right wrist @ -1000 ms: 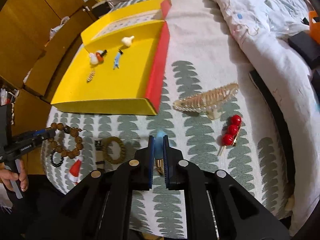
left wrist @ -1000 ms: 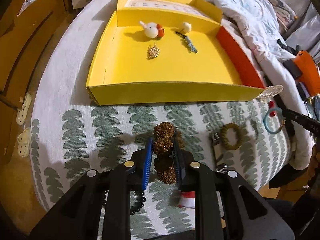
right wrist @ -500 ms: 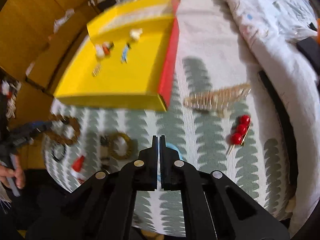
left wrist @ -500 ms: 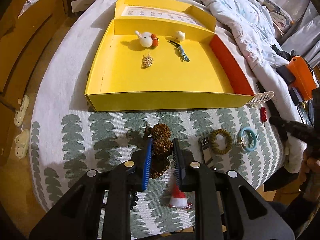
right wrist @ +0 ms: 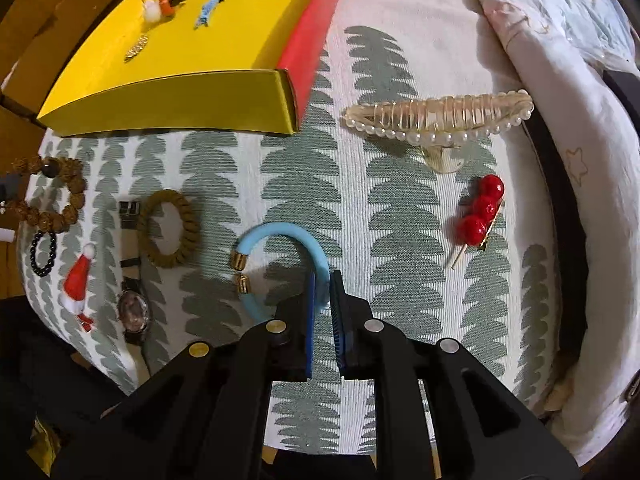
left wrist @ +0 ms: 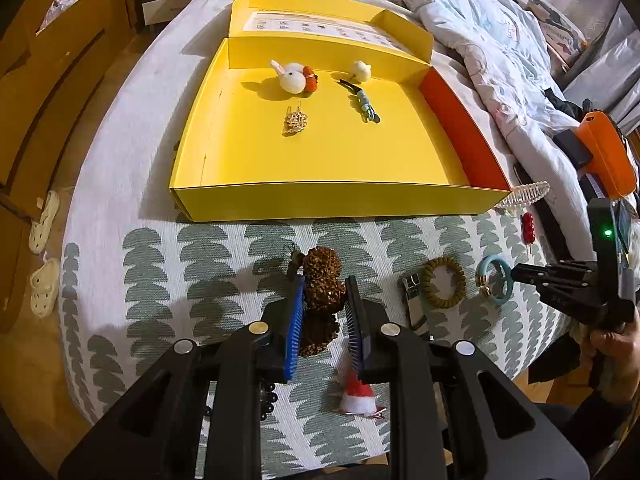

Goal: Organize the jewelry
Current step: 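Carry the brown bracelet and blue hair tie over the yellow box with both tools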

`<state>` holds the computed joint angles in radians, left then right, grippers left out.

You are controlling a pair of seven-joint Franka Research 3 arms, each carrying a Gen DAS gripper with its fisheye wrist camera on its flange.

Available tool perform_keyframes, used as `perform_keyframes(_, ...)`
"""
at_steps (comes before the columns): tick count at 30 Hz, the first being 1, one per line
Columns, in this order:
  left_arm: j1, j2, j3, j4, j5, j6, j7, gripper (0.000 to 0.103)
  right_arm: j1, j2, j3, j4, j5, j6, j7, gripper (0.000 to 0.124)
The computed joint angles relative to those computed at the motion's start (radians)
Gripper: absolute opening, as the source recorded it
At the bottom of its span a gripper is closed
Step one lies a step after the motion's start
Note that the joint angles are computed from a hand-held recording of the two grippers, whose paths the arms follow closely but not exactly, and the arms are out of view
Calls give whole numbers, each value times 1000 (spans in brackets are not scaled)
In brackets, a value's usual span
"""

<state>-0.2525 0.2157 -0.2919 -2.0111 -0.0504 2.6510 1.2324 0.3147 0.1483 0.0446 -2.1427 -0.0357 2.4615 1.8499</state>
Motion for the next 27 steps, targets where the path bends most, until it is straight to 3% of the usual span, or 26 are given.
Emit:
perform_keyframes(6,2,2,-2,1,-5,-4,6,20,3,9,-3,8,-16,-22,14,21)
perform_keyframes(8,1,1,-1,2,-4,-5,2,20,8,19,-5,23,-39,-44,20,44)
perform_keyframes(10,0,1,-1,0,-2,-3,1,20,11,15,-7,15,-57,-38,28,54)
perform_keyframes(16,0,2,-1,2,-2,-5,0,20,4,5,-1,1,-9,-2,22,49)
perform_keyframes(20,1,0,-2,-1,-5,-3,4,20,7,23,-8,22,-33,-30,50,26)
perform_keyframes(27,-3,2,-1,0,0,-4,-2,20,24,62,-12,46,-72,-68,78,23)
